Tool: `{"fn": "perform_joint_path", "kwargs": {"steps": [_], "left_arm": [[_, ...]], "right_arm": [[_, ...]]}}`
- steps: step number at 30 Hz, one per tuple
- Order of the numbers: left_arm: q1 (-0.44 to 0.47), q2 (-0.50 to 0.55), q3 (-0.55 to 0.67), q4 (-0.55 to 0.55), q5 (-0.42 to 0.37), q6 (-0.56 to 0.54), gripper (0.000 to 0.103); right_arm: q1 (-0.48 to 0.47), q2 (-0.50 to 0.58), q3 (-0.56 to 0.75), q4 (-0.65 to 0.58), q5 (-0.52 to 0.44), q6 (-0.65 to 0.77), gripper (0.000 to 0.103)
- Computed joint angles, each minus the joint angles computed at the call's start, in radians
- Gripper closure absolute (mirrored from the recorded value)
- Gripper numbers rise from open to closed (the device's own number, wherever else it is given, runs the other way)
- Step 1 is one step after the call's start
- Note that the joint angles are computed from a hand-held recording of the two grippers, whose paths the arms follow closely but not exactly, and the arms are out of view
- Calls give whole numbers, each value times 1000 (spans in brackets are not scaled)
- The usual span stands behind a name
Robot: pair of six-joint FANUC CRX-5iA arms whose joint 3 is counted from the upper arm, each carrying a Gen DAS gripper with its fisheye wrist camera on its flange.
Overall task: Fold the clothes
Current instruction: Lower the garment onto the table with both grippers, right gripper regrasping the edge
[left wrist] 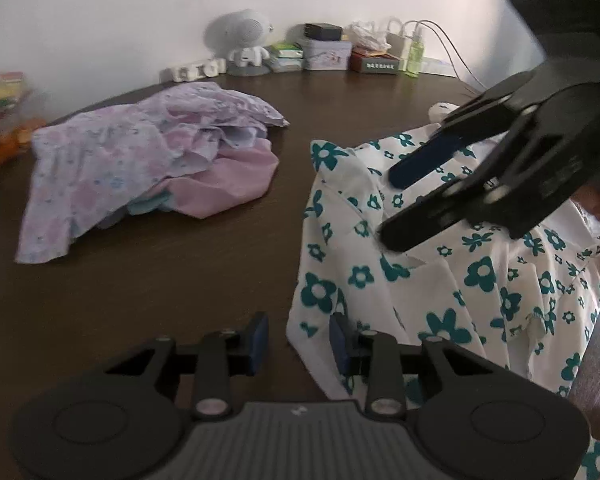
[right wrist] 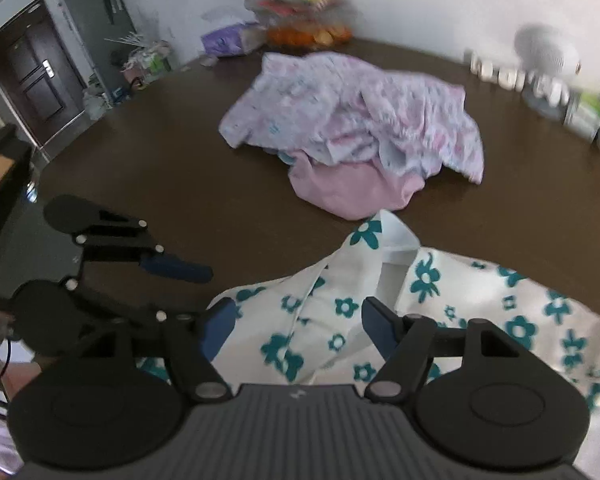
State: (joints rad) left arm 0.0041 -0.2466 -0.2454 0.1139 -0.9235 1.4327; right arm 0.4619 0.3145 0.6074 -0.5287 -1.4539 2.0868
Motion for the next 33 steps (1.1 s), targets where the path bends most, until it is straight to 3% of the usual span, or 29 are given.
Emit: {"fn": "perform_joint_path", "kwargs": {"steps": [2, 3, 5, 7, 8, 11, 15, 17, 21, 25, 29, 33], "left_arm": [[-18, 27, 22, -35, 4, -10, 77], [-23, 37, 29, -42, 7, -19, 89], [-24, 52, 39, -36, 11, -43, 97], [-31, 58, 55, -62, 6, -19, 101], [-28, 52, 52, -67, 11, 0, 101], [6, 10, 14, -46, 46, 65, 102], [146, -98, -166, 248, 167, 25, 101], [178, -130, -214, 309, 202, 46, 100], [199, -161, -197, 167, 182, 221, 71], [214, -178, -200, 138, 171, 242, 68], [171, -171, -173, 72, 176, 281, 67], [91, -161, -158, 40, 200, 222, 75]], "right_arm": [[5, 10, -11, -3, 10, -3, 32], [7, 15, -13, -4, 10, -5, 36], [9, 33, 1, -11, -12, -10, 56], [11, 50, 22, -19, -44, -11, 89], [4, 51, 29, -34, -45, -10, 93], [-26, 47, 43, -94, -27, -8, 94], [-85, 57, 65, -230, 13, -40, 94], [-106, 66, 69, -292, 32, -64, 94], [-138, 89, 81, -387, 60, -115, 94], [-128, 101, 72, -384, 102, -156, 94], [-74, 109, 55, -292, 170, -208, 94], [-38, 114, 39, -223, 210, -221, 94]]}}
